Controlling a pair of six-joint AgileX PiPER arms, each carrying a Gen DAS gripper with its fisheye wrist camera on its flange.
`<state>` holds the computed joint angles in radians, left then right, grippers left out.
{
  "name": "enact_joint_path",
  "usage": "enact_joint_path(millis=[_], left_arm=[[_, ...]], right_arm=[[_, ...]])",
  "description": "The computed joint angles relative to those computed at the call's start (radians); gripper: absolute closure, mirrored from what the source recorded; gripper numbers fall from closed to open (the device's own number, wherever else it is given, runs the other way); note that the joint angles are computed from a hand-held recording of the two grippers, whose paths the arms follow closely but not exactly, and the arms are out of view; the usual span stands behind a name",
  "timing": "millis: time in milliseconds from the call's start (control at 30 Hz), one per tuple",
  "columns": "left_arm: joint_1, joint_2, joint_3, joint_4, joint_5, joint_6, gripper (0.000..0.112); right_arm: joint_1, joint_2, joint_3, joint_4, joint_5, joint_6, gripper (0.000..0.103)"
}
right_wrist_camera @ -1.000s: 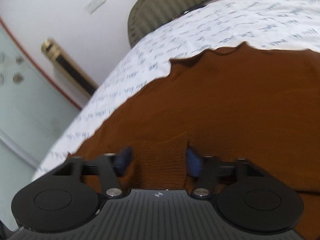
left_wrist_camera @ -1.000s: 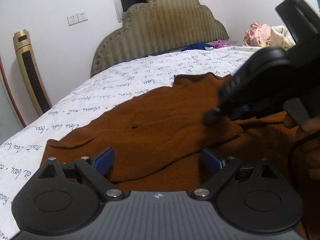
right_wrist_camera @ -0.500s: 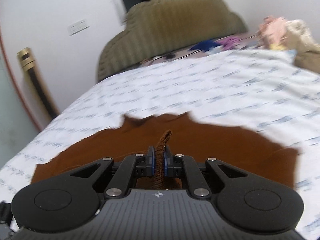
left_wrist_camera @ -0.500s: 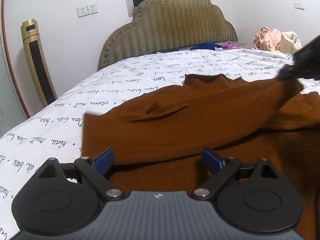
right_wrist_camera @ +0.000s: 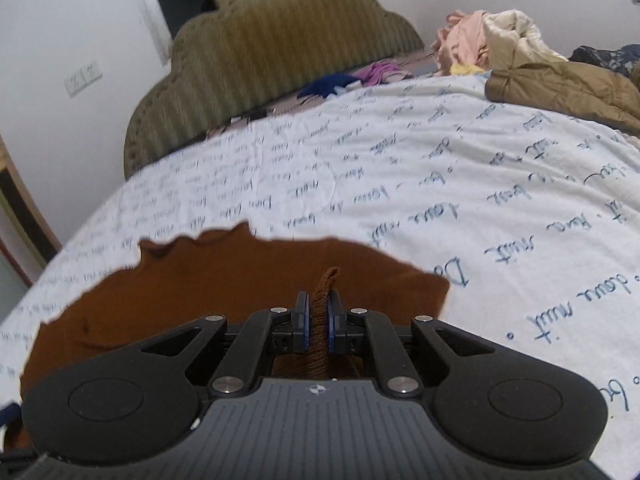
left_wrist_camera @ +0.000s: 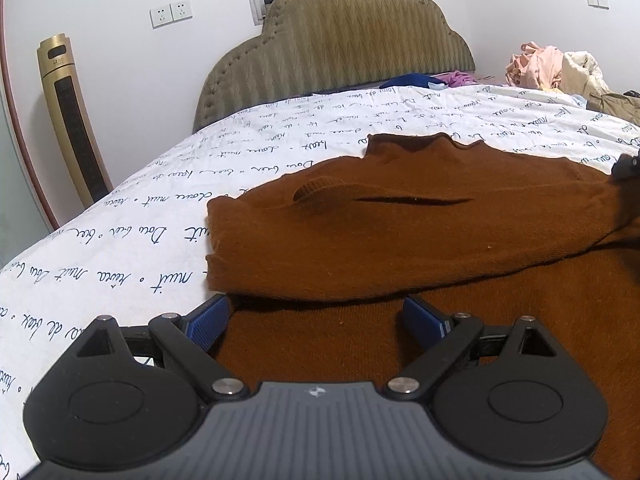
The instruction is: Fold small clothes
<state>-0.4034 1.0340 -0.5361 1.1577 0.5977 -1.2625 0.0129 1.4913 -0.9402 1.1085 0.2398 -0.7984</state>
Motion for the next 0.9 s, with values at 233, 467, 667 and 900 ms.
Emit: enact_joint_path(millis=[233,467,667,900], left_arm=[[0.033,-0.011,-0.017,-0.062,-0.019,0.083,0.018],[-0.093,-0.012,-0.007,0.03,0.067,0.013,0.018],[-0.226,0.008,-0.033,0.094,0.093,0.018,0.018],[-0.367,0.057,-0.05,0.204,0.089,0.005,0.018]], right_arm=[[-0.009,-0.024,0.013,-0.024,0.01,0.024,0.09],[0.044,-0.059,-0.184,-0.227,0.152,0.208,0.09],[0.252,-0.008,-0.564,-0.55,0.264,0.422,0.091],[0.379,0.112,-0.965,-0.644,0.437,0.491,0.091]])
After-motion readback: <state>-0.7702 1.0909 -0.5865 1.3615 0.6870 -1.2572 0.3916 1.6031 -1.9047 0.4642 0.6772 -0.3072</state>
